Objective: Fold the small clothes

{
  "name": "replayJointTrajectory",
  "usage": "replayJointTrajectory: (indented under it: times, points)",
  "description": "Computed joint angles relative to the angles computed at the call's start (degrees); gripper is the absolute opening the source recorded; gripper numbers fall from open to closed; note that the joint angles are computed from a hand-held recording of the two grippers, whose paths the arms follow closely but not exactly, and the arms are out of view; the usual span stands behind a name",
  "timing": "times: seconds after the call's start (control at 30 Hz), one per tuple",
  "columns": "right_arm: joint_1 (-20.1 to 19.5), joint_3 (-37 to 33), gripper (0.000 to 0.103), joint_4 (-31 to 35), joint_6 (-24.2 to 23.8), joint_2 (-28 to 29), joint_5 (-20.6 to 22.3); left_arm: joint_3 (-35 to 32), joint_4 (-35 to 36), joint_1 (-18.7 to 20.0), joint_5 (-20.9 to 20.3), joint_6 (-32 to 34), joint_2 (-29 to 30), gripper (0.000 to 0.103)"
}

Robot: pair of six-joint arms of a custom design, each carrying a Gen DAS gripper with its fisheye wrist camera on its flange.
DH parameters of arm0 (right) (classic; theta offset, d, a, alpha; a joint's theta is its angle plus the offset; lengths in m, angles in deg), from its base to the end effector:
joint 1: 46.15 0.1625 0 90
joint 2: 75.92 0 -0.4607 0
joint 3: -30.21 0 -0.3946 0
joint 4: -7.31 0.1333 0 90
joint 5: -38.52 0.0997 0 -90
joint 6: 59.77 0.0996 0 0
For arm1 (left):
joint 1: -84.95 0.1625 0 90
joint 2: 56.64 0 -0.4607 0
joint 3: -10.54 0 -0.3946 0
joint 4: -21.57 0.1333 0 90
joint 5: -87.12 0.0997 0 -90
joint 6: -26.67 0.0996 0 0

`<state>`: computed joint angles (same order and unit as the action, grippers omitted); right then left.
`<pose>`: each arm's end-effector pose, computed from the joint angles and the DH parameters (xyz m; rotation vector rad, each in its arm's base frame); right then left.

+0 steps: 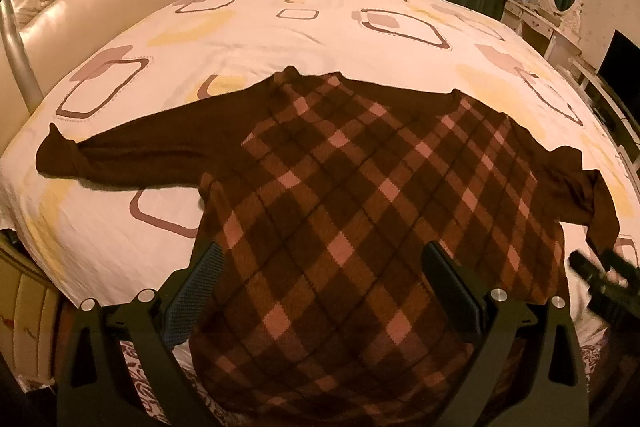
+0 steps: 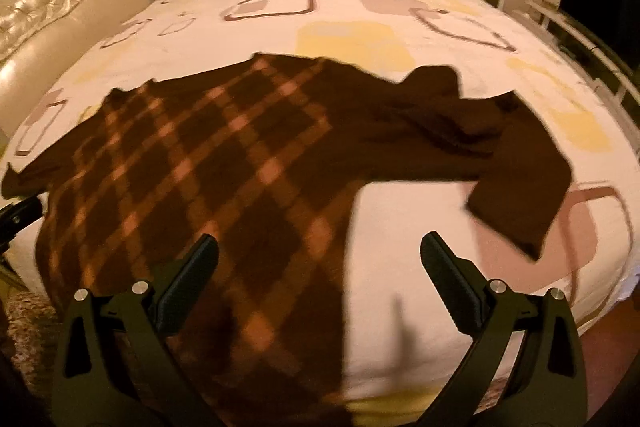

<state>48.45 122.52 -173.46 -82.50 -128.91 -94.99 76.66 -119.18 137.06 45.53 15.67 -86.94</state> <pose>0.1208 -0.6938 0.3133 0.1049 -2.1597 0.8768 -0.3464 -0.7835 0.1258 0.4163 2.3431 -0.7253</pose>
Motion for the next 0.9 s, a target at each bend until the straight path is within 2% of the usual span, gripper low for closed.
replayJointTrajectory:
  times: [0.13, 0.17, 0.2, 0.23, 0.37, 0.47, 0.5, 0.53, 0.57, 0.6, 0.67, 0.8, 0.9]
  points:
    - [-1.4, -2.4, 0.098, -1.7, -3.7, -0.2, -3.2, -0.4, 1.8, 0.5, -1.0, -1.5, -0.1, 0.099]
    - [-2.1, -2.7, 0.09, -2.4, -4.4, -0.3, -3.4, -0.5, 2.1, 0.6, -1.2, -1.8, 0.0, 0.099]
    - [-2.8, -3.7, 0.075, -1.9, -5.4, -0.4, -4.8, -0.7, 2.5, 0.7, -1.4, -2.2, 0.0, 0.099]
    - [-3.6, -4.3, 0.066, 1.0, -4.0, -0.7, -5.0, -0.8, 2.6, 0.7, -1.4, -2.3, 0.1, 0.099]
    - [-6.1, -6.5, 0.064, 5.9, -4.6, -0.3, -8.7, -0.8, 1.8, 0.5, -0.8, -1.0, 0.4, 0.099]
    - [-7.0, -7.9, 0.064, -1.5, -14.0, 1.9, -11.5, -1.0, 2.0, 0.5, -0.7, -0.6, 0.8, 0.099]
    - [-7.6, -7.9, 0.054, -1.4, -14.5, 1.7, -10.5, -1.4, 2.4, 0.5, -0.8, -0.8, 1.0, 0.099]
    - [-8.5, -6.8, 0.033, 1.1, -12.7, 0.0, -7.1, -1.6, 2.9, 0.6, -0.9, -1.1, 1.1, 0.099]
    - [-9.1, -6.7, 0.022, 5.3, -8.8, -1.3, -5.2, -1.8, 3.6, 0.7, -1.0, -1.5, 1.3, 0.099]
    - [-9.2, -7.2, 0.008, 7.2, -6.8, -1.8, -5.2, -2.1, 4.2, 0.7, -1.0, -1.8, 1.5, 0.099]
    - [-9.7, -7.5, 0.008, 10.5, -2.6, -4.1, -2.3, -2.7, 5.2, 0.8, -0.8, -2.3, 1.9, 0.099]
    - [-11.3, -7.2, 0.008, 14.4, 6.3, -10.1, 7.8, -4.3, 7.0, 0.8, -0.7, -2.8, 3.0, 0.099]
    - [-14.3, -8.8, 0.008, 16.7, 12.1, -14.8, 16.2, -5.5, 7.8, 0.7, -0.7, -3.0, 3.8, 0.099]
